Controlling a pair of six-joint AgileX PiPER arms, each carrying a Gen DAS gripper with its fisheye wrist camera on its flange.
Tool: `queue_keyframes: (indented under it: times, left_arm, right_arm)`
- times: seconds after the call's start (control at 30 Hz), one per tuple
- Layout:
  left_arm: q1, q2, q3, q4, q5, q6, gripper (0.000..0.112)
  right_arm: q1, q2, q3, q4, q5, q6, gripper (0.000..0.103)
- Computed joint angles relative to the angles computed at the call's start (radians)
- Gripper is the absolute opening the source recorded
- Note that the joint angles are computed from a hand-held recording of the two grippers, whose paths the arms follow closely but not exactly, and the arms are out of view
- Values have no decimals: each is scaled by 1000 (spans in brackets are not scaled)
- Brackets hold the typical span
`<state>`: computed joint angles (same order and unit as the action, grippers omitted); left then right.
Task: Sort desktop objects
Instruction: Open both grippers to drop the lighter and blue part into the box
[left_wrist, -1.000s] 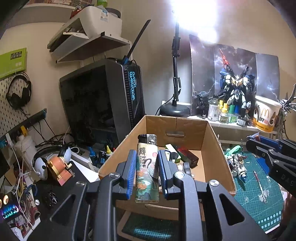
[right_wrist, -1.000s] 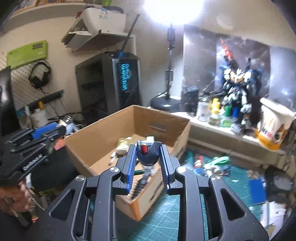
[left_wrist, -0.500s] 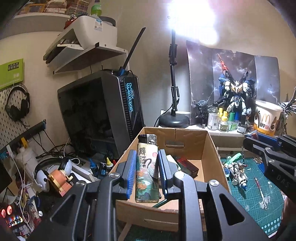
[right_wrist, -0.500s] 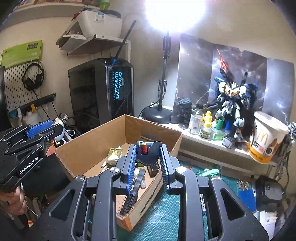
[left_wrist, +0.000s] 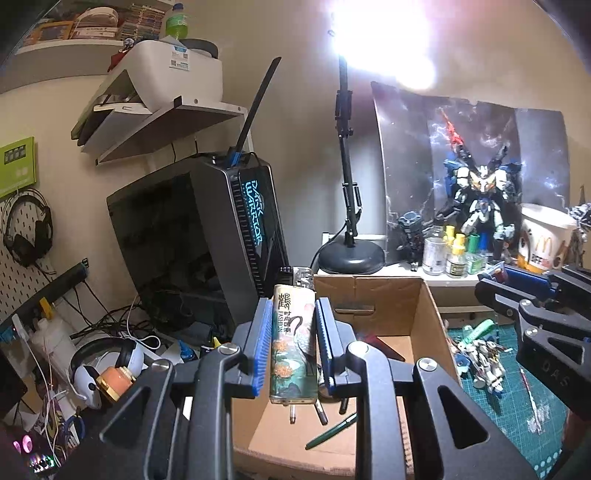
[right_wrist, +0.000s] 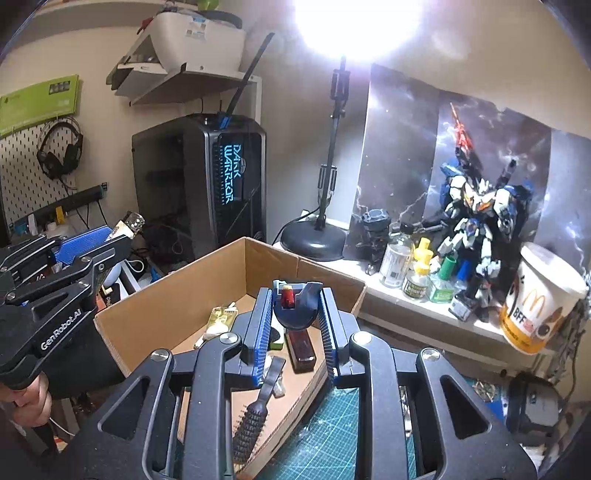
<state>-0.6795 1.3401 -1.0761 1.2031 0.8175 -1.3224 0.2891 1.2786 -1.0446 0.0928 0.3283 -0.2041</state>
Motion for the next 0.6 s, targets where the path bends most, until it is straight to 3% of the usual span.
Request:
queue_keyframes:
  times: [0.23,0.6]
  left_arm:
    - [98,107,-93,-64,-83,96,24]
    - [235,328,-294,-376,-155,406,24]
  right_arm:
    - [10,112,-99,-22,19,2,24]
    - [-12,332,-268,42,67,-62,24]
